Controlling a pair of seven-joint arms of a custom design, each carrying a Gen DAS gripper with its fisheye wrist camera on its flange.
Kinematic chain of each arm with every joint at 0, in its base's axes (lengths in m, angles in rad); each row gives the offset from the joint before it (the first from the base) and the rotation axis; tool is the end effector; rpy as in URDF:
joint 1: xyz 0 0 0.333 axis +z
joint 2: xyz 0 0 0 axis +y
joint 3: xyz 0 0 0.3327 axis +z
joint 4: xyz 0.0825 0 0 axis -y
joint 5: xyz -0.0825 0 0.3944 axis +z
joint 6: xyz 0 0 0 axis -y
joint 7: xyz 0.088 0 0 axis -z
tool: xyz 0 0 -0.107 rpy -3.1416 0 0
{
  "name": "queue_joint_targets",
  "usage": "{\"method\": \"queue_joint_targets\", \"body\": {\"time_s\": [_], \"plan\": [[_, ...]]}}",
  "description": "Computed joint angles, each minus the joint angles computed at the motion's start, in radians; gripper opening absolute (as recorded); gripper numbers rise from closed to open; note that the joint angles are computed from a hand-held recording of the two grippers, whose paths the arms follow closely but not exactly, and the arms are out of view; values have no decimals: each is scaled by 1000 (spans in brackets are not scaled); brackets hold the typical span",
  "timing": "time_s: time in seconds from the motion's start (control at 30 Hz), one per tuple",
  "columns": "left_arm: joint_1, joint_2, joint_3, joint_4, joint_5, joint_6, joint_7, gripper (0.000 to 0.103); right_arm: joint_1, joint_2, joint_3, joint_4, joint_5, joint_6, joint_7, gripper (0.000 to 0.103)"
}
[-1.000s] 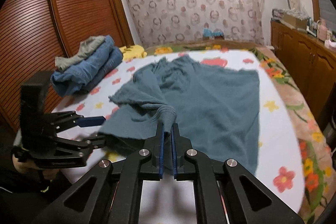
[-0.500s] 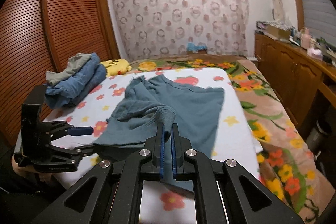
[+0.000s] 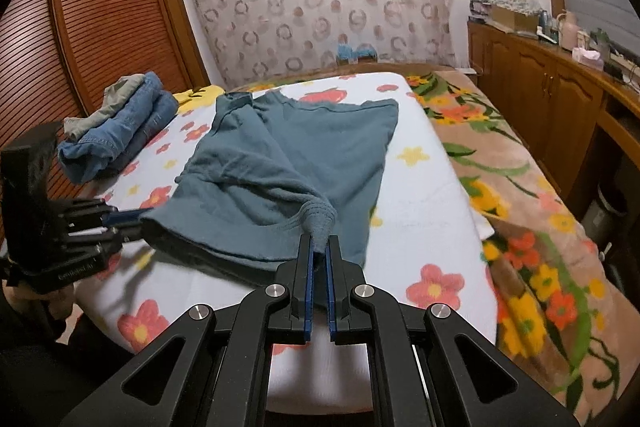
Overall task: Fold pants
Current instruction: 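Fold the held leg over the shorts with the right gripper and open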
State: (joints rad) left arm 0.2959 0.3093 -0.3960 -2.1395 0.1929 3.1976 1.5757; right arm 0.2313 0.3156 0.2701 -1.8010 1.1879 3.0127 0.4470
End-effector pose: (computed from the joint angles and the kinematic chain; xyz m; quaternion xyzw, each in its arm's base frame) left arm 0.6272 -0.0660 0.3706 -0.5721 0.7269 -0.2941 0.2405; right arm 0.6327 0.2476 0.4531 -0.7415 0.4667 -0.1538 0.4569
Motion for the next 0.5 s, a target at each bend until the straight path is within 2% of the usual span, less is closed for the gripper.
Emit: {"method": "queue_joint_targets", "body": {"time_s": [0.13, 0.37, 0.4, 0.5], "plan": [[118, -43, -104, -38, -3, 51, -4, 10, -19, -13, -15, 15, -11, -64, 1, 5], [244, -110, -196, -83, 72, 87, -82, 9, -19, -42, -13, 1, 107, -98, -153, 5], [279, -114, -226, -92, 86, 88, -94, 9, -16, -49, -19, -6, 123, -106, -169, 5], [308, -110, -243, -106, 123, 75, -128, 9, 0, -57, -43, -21, 137, -126, -184, 5]]}}
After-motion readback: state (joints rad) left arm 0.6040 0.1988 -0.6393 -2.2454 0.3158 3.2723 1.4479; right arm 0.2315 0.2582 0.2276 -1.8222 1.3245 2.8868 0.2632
